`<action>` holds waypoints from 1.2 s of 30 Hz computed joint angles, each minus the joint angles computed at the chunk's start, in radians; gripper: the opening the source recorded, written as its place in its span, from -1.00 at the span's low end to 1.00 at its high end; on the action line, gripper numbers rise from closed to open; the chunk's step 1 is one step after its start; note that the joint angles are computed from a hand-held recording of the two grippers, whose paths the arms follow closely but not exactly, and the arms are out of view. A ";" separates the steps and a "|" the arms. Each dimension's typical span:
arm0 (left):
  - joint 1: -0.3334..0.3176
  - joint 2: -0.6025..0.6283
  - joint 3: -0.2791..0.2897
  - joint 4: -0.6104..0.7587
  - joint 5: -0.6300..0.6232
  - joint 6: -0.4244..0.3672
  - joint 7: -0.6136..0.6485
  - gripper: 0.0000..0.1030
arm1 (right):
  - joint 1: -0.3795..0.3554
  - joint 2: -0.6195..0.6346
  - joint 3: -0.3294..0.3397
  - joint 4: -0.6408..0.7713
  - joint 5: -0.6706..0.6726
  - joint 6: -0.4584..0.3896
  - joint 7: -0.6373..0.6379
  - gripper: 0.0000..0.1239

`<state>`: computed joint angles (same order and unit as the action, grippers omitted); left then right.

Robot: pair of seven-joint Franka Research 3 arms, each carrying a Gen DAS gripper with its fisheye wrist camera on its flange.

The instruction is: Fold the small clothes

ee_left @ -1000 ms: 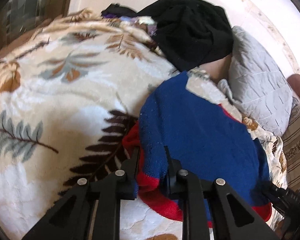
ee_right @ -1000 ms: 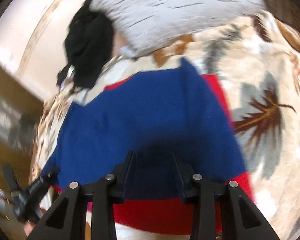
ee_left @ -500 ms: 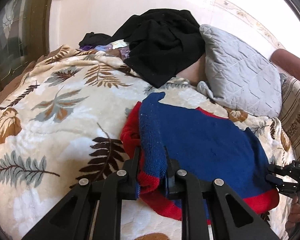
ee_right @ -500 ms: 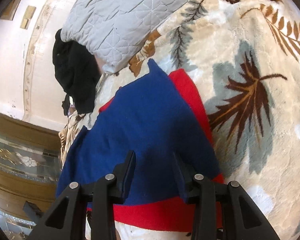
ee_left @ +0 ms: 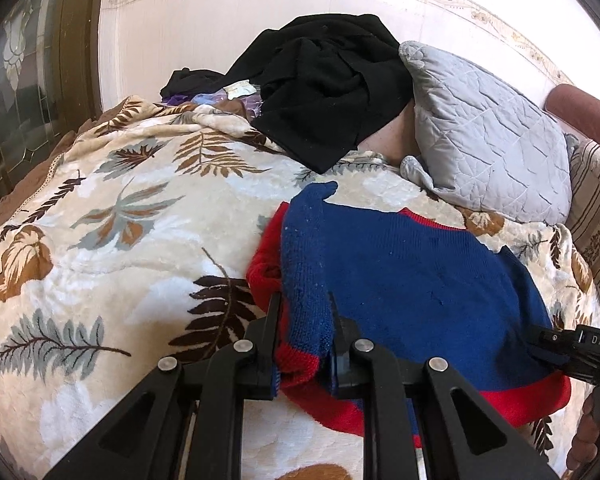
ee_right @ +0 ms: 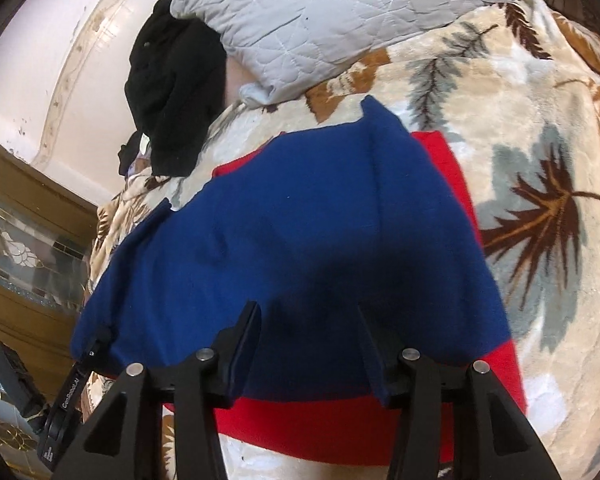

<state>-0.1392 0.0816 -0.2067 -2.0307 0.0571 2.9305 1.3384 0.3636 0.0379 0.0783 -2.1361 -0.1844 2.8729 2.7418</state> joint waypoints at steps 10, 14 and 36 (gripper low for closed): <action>-0.009 -0.003 0.017 -0.005 0.085 -0.002 -0.064 -0.65 | 0.019 0.030 -0.007 0.039 0.021 -0.038 -0.035 -0.16; -0.015 -0.002 0.032 0.000 0.175 -0.036 -0.146 -0.63 | 0.025 0.035 -0.009 0.049 0.006 -0.042 -0.030 -0.16; 0.054 0.077 0.000 0.076 -0.035 -0.256 -0.098 0.42 | 0.064 0.087 -0.033 0.126 -0.067 -0.109 -0.021 -0.12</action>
